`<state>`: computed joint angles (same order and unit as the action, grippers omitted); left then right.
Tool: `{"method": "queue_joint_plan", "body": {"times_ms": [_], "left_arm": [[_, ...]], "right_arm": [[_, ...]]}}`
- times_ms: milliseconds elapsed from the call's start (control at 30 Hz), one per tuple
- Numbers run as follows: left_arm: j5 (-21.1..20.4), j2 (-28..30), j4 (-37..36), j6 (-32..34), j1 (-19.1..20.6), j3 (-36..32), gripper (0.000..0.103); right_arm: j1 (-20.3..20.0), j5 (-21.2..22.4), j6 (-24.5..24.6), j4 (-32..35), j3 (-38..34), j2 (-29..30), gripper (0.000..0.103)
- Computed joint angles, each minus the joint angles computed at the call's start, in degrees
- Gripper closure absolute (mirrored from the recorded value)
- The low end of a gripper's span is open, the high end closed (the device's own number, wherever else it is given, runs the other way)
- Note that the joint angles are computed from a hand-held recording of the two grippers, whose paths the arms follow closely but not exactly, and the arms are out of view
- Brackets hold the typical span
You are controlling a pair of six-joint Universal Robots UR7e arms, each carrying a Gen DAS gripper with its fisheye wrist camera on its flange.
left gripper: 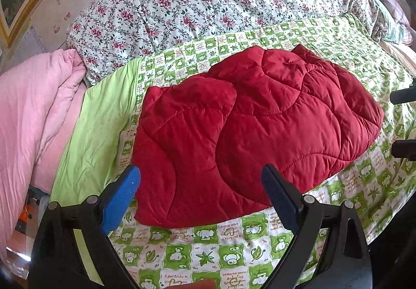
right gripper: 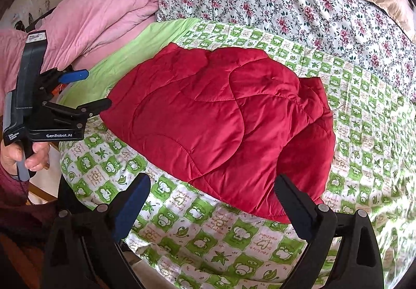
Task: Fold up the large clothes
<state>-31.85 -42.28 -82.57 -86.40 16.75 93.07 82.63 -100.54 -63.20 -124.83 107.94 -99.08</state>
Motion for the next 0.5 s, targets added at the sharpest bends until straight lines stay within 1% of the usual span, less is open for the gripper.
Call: {"method": "queue_joint_plan", "body": {"times_ms": [167, 333, 500], "left_arm": [[0.2, 0.1, -1.6, 1.0, 0.4, 0.0, 0.008], [0.5, 0.6, -1.7, 1.4, 0.8, -0.6, 0.008], [0.7, 0.9, -3.7, 3.0, 1.6, -0.6, 0.008]], "right_arm": [[-0.1, -0.7, 0.1, -0.3, -0.3, 1.0, 0.006], [-0.5, -1.2, 0.3, -0.7, -0.5, 2.0, 0.006], [-1.0, -1.8, 1.1, -0.9, -1.3, 3.5, 0.006]]}}
